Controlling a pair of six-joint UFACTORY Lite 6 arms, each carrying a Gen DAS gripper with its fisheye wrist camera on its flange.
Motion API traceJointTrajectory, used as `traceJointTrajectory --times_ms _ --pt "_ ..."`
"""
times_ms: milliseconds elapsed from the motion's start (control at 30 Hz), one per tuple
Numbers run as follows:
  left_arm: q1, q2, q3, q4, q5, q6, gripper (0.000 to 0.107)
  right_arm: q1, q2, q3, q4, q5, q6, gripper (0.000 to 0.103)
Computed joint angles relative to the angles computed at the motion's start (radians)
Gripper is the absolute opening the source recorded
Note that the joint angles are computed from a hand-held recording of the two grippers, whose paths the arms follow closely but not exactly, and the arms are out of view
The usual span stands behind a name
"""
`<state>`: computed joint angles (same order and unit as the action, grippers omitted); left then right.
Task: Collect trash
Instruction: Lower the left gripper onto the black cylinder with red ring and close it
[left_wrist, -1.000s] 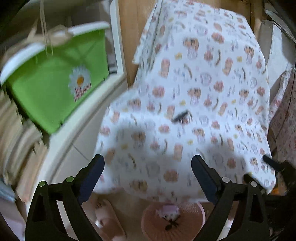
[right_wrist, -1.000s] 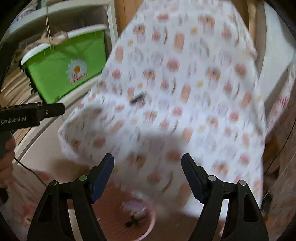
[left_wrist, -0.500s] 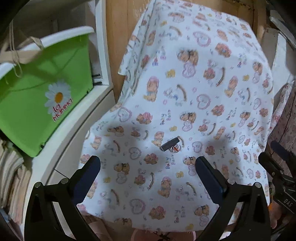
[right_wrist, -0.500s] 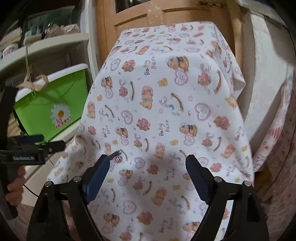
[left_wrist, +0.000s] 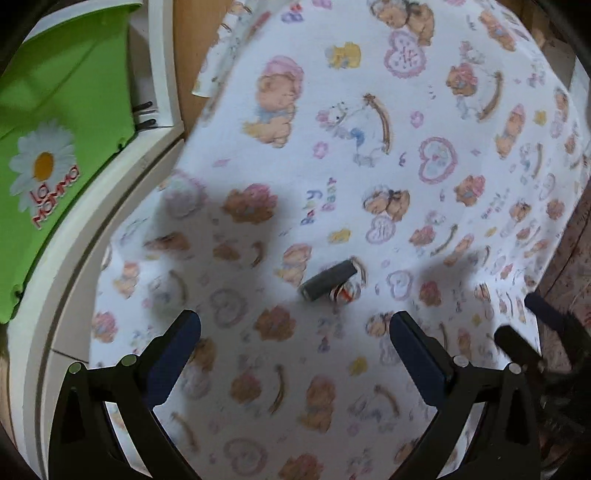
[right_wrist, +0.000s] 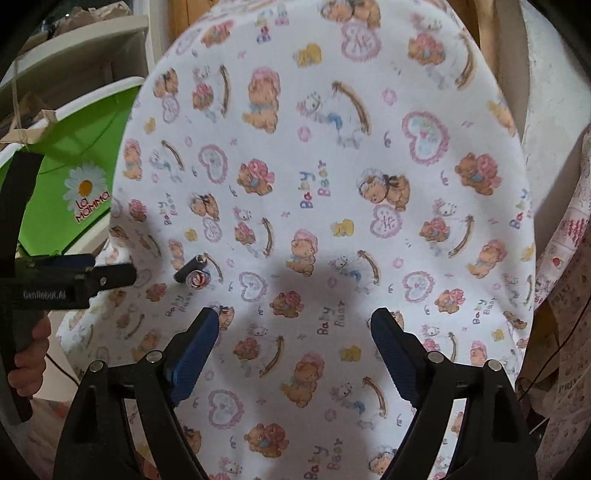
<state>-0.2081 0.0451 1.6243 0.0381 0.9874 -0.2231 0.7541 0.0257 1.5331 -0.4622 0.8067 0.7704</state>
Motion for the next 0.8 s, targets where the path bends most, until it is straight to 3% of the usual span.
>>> traceJointTrajectory --times_ms 433,667,800 --pt "0.030 0.219 0.163 -0.128 -0.010 -0.029 0.100 -0.024 0.090 0.056 0.016 0.017 0.011 0.086" --pt "0.064 0.318 0.264 -0.237 0.038 0.024 0.066 -0.010 0.106 0.069 0.005 0.029 -0.003 0.086" --pt "0.025 0.358 0.303 -0.158 0.046 0.008 0.048 0.003 0.122 0.067 -0.035 0.039 0.018 0.086"
